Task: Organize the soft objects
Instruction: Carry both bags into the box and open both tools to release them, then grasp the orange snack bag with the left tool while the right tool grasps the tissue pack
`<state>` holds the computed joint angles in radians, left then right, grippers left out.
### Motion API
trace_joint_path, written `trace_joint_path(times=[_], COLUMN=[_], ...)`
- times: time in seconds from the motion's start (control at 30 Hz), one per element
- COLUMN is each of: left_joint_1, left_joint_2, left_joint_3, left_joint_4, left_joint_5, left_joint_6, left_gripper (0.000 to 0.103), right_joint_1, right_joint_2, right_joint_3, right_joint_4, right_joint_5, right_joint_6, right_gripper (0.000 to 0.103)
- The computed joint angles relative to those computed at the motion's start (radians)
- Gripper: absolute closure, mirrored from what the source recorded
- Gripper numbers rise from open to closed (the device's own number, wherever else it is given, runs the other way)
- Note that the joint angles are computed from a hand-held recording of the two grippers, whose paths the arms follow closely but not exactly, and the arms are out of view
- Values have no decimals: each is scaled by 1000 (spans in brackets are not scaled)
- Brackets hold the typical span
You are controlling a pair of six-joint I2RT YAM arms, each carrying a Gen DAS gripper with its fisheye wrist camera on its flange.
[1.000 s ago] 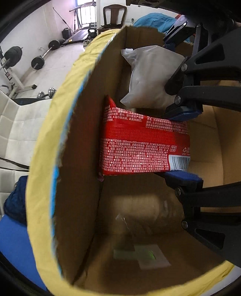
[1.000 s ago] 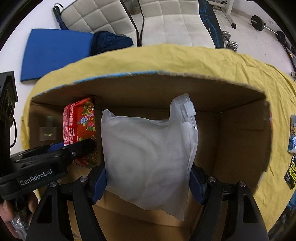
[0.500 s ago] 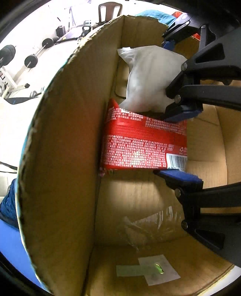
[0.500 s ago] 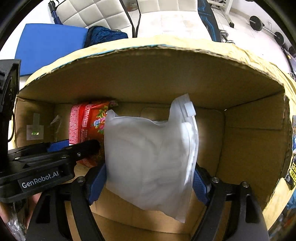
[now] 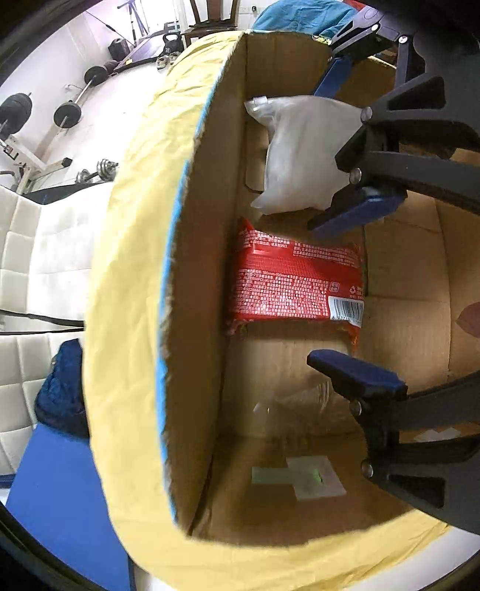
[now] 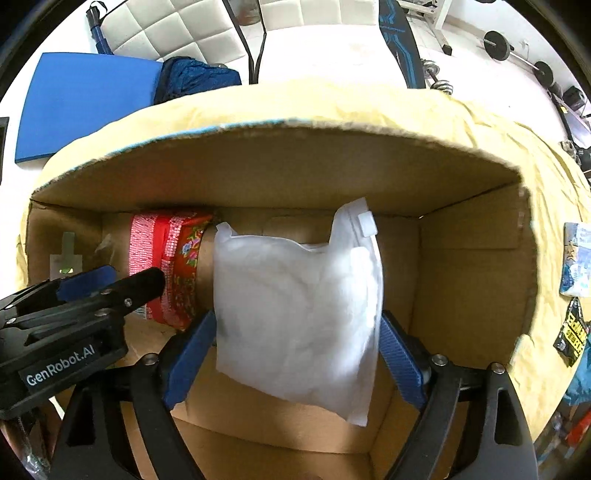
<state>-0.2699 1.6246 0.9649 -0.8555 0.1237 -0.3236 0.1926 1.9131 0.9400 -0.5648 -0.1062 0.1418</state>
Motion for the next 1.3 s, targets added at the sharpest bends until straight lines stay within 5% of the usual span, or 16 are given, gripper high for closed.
trace_joint_path(times=[0.3,0.77,1.3], left_joint_1=[-15,-64,-466], left_joint_2=[-259,-537,-763], left_joint_3=[-130,-159,-56], left_joint_4=[-7,-135,-452], left_joint_5=[-100,-212,-385], left_joint_6=[-52,-36,-380], left_gripper=[4,1,1], right_joint_1=[29,91,147], right_joint_2=[-181,-552,-1016], right_joint_3=[-61,-216,-196], right_joint_4=[-64,-201,-572], right_joint_5=[82,121,116], right_joint_6=[9,103,159], right_gripper=[0,0,0])
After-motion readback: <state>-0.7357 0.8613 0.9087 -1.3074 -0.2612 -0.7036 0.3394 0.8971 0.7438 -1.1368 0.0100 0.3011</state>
